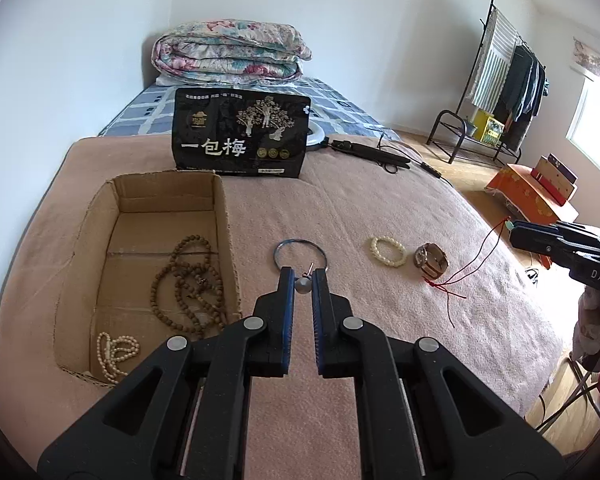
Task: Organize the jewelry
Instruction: 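Carry the red-string jade pendant over the cardboard box with both grippers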
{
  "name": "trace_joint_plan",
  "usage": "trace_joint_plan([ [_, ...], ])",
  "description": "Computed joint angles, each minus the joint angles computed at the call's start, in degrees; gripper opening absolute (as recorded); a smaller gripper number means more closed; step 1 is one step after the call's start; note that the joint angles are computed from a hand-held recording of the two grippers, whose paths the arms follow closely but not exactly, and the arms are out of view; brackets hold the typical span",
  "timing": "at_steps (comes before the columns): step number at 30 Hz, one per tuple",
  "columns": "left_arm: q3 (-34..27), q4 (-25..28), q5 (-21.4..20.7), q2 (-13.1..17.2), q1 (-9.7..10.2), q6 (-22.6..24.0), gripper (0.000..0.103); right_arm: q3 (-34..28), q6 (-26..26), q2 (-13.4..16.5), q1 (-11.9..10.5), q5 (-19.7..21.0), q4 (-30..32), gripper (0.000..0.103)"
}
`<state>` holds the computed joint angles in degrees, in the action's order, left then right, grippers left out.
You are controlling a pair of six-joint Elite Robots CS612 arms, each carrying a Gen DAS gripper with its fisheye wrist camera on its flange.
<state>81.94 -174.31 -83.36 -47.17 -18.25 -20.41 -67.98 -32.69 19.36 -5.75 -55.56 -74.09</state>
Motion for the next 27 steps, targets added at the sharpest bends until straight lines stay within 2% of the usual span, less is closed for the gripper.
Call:
trace_joint_plan([
  [12,1.9,-1.3,1.8,-1.5,3.09,0.1,0.007,1.4,-1.7,-1.7,3.4,3.4,-0.4,0.016],
  [19,1.6,-1.7,1.7,-1.3,4.97,-0.2,0.007,3.4,-2.3,-2.7,5.7,5.2,-1.5,0.016],
  [27,0.8,-1.8,1.0,-0.5,6.58,-0.4,0.007,6.8,-3.2,-3.9,8.3,5.2,-3.9,0.016],
])
